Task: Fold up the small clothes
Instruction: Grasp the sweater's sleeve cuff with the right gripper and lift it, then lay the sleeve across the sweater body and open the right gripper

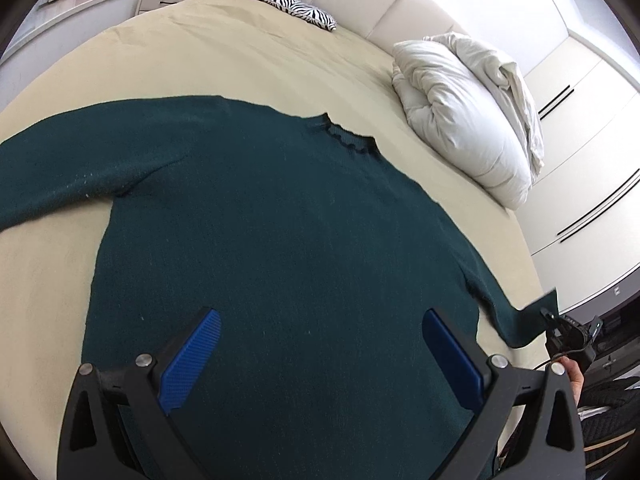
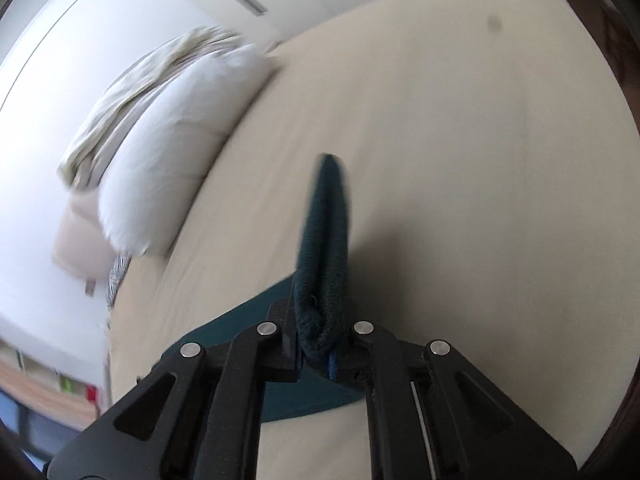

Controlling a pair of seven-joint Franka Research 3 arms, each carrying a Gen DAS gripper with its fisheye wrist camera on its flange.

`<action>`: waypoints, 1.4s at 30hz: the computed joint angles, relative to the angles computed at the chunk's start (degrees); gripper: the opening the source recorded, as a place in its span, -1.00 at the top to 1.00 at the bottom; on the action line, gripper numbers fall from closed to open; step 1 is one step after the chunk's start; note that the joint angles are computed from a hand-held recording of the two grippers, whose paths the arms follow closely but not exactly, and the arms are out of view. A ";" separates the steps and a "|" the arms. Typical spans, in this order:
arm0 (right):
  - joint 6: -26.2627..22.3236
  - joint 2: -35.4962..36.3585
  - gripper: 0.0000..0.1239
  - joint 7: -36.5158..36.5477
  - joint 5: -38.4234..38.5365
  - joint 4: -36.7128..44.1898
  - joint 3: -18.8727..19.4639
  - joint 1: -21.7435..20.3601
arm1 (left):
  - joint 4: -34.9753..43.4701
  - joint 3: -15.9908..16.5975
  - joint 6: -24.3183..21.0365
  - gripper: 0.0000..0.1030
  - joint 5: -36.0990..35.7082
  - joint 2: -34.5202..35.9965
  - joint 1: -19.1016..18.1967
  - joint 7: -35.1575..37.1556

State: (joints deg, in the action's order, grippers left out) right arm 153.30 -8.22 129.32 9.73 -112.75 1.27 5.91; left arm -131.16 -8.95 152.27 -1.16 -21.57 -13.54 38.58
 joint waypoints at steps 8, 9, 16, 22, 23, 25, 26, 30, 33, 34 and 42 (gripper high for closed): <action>-6.27 17.68 0.89 -17.52 3.77 27.07 5.83 11.50 | -2.00 3.38 6.46 -0.88 -3.41 -0.38 -1.05 4.12; -7.86 20.35 0.89 -18.57 5.04 30.31 6.48 12.75 | -2.13 4.03 7.09 -0.86 -4.44 -0.19 -1.57 5.23; -14.41 32.59 0.69 -21.83 10.76 39.96 8.49 18.61 | -0.40 7.21 8.68 -0.83 -13.24 4.12 -4.76 13.80; -6.34 24.65 -0.16 -31.39 23.18 25.48 10.28 15.40 | 5.83 6.55 7.99 -0.83 -22.92 11.95 -5.34 21.82; -5.41 22.18 -0.16 -32.29 23.97 22.09 10.15 15.66 | 7.58 5.87 7.50 -0.83 -23.23 13.72 -4.92 22.61; -3.82 15.71 -0.16 -33.11 26.18 13.65 9.48 15.93 | 11.25 4.21 5.96 -0.80 -22.33 17.39 -3.67 23.03; -2.69 12.34 -0.16 -33.88 29.24 9.05 9.43 16.08 | 13.04 3.49 5.21 -0.70 -22.54 19.15 -3.12 23.57; -1.06 6.26 -0.16 -38.65 43.36 0.18 6.61 15.36 | 20.16 0.92 1.97 -0.60 -17.06 25.72 -0.77 21.01; 0.31 3.81 -0.18 -39.68 47.69 -3.87 5.20 15.72 | 23.98 -0.70 -0.70 -0.31 -12.97 28.16 0.90 18.78; 0.26 3.57 -0.18 -40.89 49.45 -4.52 4.62 15.77 | 24.92 -1.26 -1.47 -0.21 -11.80 28.65 1.39 18.08; 1.35 1.92 -0.17 -43.06 52.61 -7.07 3.99 16.25 | 27.85 -2.72 -7.86 0.26 0.65 29.38 2.19 12.25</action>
State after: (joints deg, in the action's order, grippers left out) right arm 154.65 -6.29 86.25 62.34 -119.82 5.26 22.16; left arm -103.31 -11.66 144.41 -0.51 7.81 -11.35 50.83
